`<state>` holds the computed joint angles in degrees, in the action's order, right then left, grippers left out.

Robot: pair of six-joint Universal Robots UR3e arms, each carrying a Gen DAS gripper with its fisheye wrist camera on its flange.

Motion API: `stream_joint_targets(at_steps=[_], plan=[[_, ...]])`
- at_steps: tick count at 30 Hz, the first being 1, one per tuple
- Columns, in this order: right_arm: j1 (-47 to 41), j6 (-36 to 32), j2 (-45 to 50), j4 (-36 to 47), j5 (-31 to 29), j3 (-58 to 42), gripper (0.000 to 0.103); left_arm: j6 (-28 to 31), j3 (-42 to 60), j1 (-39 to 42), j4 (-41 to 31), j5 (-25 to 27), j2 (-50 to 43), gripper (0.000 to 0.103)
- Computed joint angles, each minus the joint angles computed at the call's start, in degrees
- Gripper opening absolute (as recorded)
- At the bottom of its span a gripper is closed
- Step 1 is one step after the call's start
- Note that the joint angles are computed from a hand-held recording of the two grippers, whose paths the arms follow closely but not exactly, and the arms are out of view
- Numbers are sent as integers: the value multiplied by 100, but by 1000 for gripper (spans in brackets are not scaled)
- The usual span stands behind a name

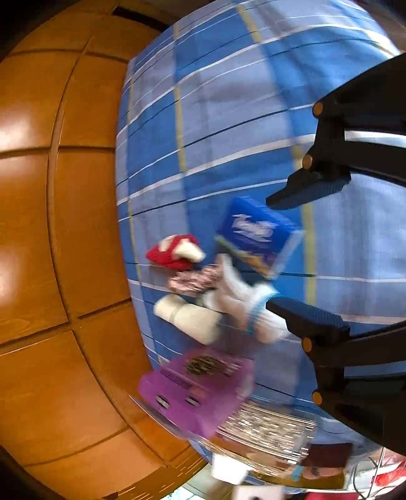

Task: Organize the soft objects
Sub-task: 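Carry the white item into the gold tray and open left tool while right tool grasps the red Santa sock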

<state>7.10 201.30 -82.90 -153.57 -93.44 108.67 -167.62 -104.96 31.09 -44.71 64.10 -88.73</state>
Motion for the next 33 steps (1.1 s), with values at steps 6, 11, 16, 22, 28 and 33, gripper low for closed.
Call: stream_joint_targets(at_steps=[6, 11, 16, 22, 28, 33], plan=[[-441, -209, 1197, 593, 320, -1640, 57, 137, -692, 543, -5, 14, 424, 19], [-672, 16, 2191, 1263, 399, -3069, 49, 172, -870, 718, -26, 161, 443, 19], [-878, 179, 3058, 2026, 852, -4275, 49, 211, -908, 768, 52, 251, 403, 19], [-635, 9, 3691, 2654, 528, -5181, 31, 195, -809, 897, 148, 372, 245, 19], [-600, -247, 3735, 2823, 497, -5249, 32, 217, -480, 839, 343, 603, -186, 20], [-576, -420, 3811, 2972, 418, -5419, 32, 55, -223, 750, 293, 831, -638, 23]])
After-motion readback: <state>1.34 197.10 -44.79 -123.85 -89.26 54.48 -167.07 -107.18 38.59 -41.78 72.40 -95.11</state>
